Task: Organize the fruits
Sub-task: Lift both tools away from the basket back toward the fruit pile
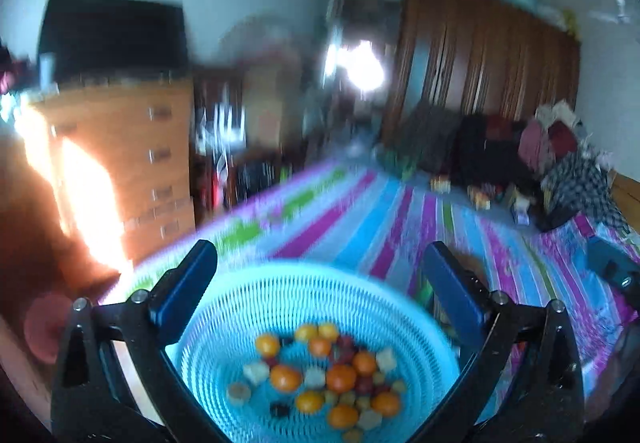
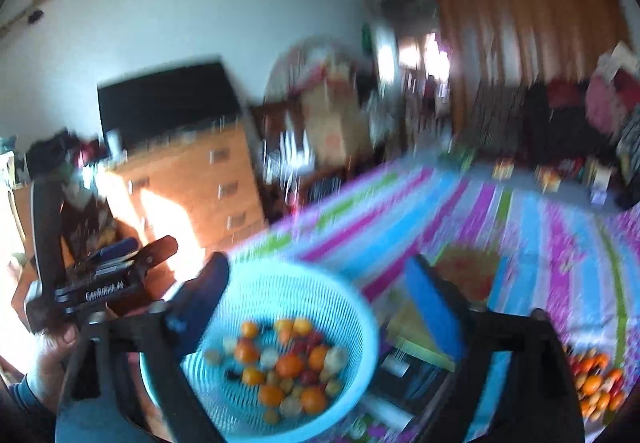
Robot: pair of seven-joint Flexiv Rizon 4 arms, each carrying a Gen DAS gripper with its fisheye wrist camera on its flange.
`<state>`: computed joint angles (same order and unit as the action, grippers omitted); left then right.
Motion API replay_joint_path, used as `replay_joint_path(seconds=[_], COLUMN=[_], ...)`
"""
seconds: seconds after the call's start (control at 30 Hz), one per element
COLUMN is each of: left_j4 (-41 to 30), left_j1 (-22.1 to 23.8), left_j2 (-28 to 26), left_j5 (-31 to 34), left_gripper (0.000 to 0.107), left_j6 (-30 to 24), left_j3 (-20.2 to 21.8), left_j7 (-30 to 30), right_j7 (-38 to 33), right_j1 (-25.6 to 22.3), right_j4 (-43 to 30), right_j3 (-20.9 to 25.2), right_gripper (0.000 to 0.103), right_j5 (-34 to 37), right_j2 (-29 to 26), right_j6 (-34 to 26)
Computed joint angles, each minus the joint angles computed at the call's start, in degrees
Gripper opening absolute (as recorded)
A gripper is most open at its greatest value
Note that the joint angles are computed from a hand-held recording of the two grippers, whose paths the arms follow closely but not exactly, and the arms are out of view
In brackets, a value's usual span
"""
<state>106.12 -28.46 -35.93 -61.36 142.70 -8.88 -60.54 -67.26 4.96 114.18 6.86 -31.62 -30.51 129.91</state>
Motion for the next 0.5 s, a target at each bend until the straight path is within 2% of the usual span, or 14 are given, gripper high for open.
replay_joint_path(seconds=[0.07, 0.13, 0.37, 0.5], left_j4=[-2.66, -2.71, -7.40, -11.08], left_j1=[-2.17, -1.83, -2.88, -2.95], left_j2=[-1.05, -0.60, -2.06, -4.20], left_j5=[-1.51, 3.00, 6.25, 9.21], left_gripper=[0.103, 0.103, 0.103, 0.103], left_j6=[5.50, 7.64, 13.01, 11.14], left_j3=[0.54, 0.15, -1.22, -2.33], left_j7=[2.20, 0.60, 5.50, 8.02], right_j7=[-6.21, -10.88, -12.33, -13.11], right_j1=[2.96, 4.65, -1.20, -4.73], right_j4=[2.35, 3.87, 9.40, 10.72], right_j3=[-2.20, -3.37, -4.33, -5.95], right_gripper=[0.103, 0.103, 0.103, 0.103], right_j5=[7.03, 12.86, 13.90, 16.41], right_j2=[2.52, 4.83, 14.37, 17.49], right_j6=[5.30, 9.28, 12.38, 13.82])
